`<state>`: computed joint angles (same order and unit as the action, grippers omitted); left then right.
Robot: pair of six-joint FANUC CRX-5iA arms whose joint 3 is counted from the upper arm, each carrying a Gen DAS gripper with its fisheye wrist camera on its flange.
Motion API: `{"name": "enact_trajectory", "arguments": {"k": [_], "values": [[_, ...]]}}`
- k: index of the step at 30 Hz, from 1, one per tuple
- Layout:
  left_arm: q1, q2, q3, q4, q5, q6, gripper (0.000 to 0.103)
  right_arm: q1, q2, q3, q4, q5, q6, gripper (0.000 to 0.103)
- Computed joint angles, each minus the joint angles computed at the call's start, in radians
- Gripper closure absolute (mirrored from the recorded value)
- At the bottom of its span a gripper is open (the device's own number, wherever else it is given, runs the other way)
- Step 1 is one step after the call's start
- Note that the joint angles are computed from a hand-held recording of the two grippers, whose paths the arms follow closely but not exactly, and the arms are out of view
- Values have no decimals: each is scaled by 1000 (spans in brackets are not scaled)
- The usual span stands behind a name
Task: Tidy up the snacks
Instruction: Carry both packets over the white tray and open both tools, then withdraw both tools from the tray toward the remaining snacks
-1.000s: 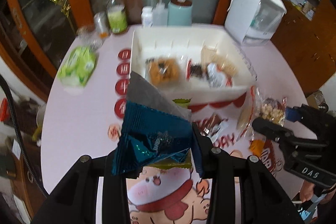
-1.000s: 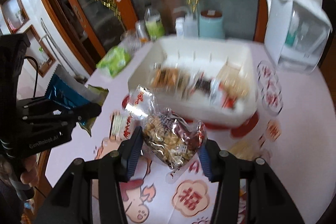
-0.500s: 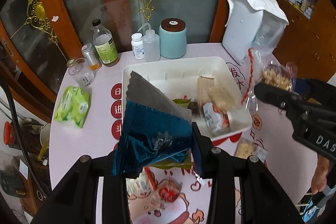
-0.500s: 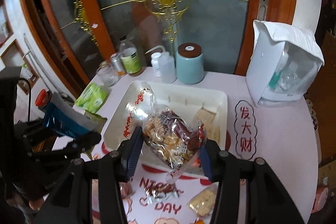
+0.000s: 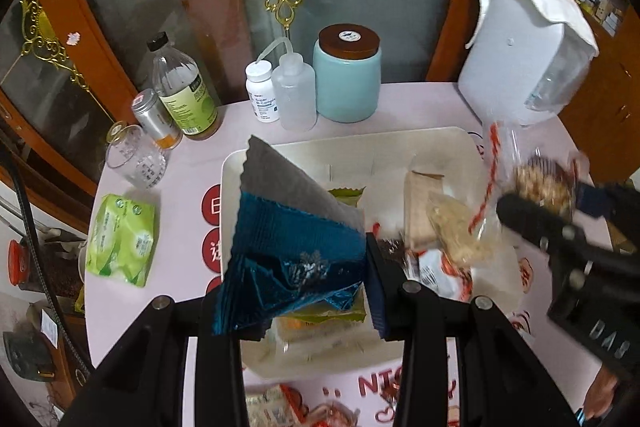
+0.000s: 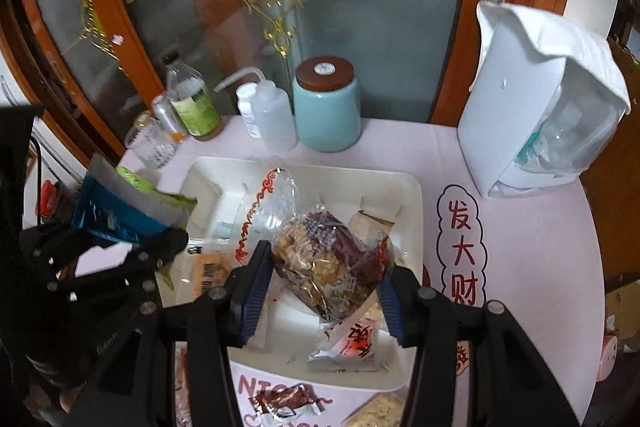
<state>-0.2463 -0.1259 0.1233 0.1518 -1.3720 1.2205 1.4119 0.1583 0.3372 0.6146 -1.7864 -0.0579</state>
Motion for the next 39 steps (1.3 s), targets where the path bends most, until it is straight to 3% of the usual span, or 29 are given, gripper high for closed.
{"name": "enact_trajectory", "arguments": {"k": [12, 14, 16, 18, 21, 24, 39], "values": [[-43, 117, 7, -35, 109, 63, 65, -81, 11, -75, -24, 63, 13, 52], [-44, 128, 5, -31, 122, 74, 45, -92, 15, -83, -37, 79, 24, 51], [-65, 146, 32, -98, 116, 115, 27, -96, 0, -114, -38, 101, 2, 52], [-63, 153, 31, -97, 120, 106, 16, -95, -11, -146, -15, 110, -21, 50], [-57, 147, 18, -102, 137, 106, 9, -94, -27, -176, -3, 116, -48, 34], [-50, 141, 7, -106, 144, 106, 0, -95, -38, -191, -11, 126, -54, 32], [-14, 39, -42, -96, 102, 71, 0, -30, -40, -158, -7, 94, -79, 32]]}}
